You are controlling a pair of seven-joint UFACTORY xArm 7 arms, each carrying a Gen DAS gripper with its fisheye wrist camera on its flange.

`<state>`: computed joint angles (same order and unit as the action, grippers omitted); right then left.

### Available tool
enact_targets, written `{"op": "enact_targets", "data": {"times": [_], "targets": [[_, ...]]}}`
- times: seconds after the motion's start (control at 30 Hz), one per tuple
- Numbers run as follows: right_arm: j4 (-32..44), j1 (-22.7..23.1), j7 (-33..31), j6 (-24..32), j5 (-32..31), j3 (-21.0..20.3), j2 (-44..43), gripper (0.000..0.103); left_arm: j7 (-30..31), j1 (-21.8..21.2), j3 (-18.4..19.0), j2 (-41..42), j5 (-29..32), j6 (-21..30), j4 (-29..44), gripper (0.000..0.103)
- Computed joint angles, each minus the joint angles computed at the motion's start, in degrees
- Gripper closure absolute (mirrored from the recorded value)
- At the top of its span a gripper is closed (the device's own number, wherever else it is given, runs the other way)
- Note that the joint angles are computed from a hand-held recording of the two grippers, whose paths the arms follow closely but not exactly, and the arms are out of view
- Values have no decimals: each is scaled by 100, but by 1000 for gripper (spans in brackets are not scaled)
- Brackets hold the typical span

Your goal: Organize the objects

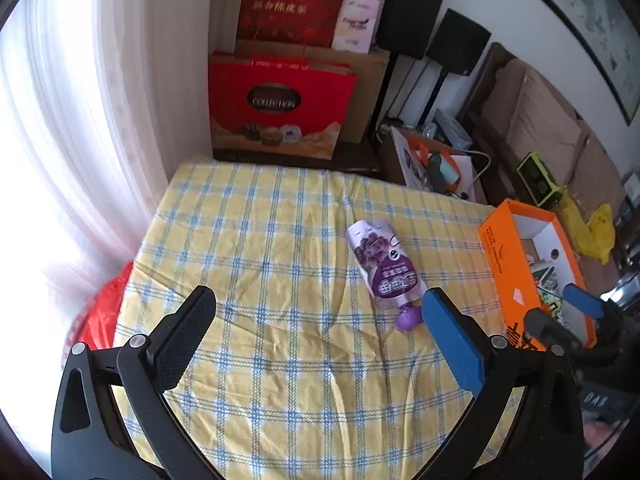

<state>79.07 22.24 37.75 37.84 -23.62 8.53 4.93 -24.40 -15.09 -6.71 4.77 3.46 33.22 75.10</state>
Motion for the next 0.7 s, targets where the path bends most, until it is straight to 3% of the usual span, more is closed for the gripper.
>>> {"op": "enact_targets", "data": {"times": [0.37,0.53,0.6,0.7], "targets": [[410,160,-528,-321,623,-62,874,2,416,120,-39,665,-829,-104,282,3],[667,149,-796,-452,910,-142,1178,14,690,176,-125,1055,-1192,61,677,11],[798,87,-1019,-461,1187,-102,1298,17,878,235,-189,1177,-1461,97,803,25],[1097,196,-1078,-316,1105,-213,1516,27,1016,253,-220,1337,-1664,143,966,33]]}}
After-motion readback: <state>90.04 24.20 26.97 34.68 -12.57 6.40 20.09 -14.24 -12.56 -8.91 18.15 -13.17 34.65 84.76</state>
